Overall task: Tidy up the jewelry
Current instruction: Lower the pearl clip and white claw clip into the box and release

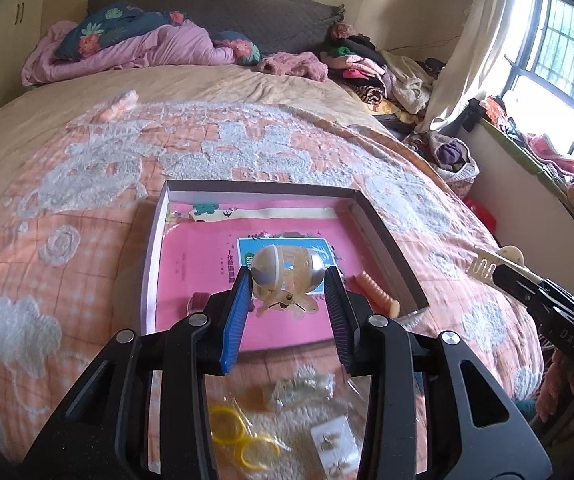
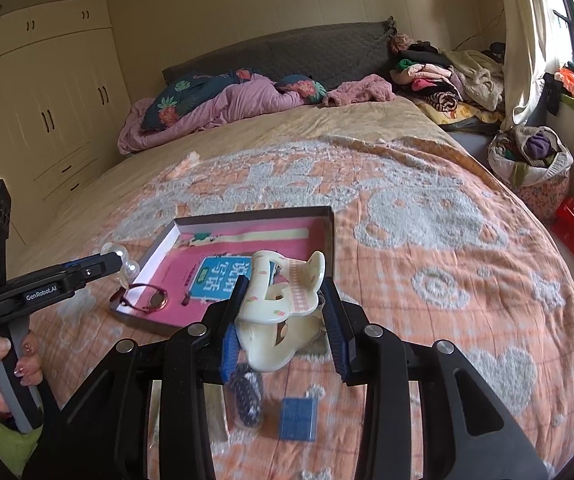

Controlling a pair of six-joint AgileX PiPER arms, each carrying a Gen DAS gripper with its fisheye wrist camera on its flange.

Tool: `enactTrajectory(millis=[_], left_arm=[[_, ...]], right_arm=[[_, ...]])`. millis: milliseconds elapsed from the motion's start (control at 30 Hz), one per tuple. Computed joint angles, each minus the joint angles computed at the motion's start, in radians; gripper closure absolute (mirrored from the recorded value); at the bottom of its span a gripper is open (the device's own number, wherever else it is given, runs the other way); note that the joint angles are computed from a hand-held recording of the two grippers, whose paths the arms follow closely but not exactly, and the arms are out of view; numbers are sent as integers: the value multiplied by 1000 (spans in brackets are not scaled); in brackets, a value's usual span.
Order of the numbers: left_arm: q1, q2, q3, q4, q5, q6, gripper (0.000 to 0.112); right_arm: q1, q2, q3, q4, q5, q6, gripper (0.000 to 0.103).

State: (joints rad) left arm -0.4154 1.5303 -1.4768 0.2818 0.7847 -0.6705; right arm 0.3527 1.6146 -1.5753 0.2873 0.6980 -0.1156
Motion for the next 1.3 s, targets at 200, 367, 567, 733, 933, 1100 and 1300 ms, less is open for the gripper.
enactTrajectory(millis=[200,367,567,733,933,1100,1300], left_arm=[[33,75,-53,-37,3,39,83],[51,133,-97,-66,7,73,83],[65,190,-140,-84,17,102,83],[77,228,-165,-103,20,118,83],[87,269,-188,-121,29,138,83],[92,294,-202,-128,40,147,83],[94,307,-206,-118,46,139,83]], right_arm=[[7,99,-117,-19,22,15,68],[13,192,-230,-41,54,27,68],[20,296,-352,-63,91,47,68],[24,376,-447,-79,130,63,68],[29,478,-578,-103,195,89,68],[28,535,-633,-113,228,101,68],[28,552,-628,-114,233,106,68]])
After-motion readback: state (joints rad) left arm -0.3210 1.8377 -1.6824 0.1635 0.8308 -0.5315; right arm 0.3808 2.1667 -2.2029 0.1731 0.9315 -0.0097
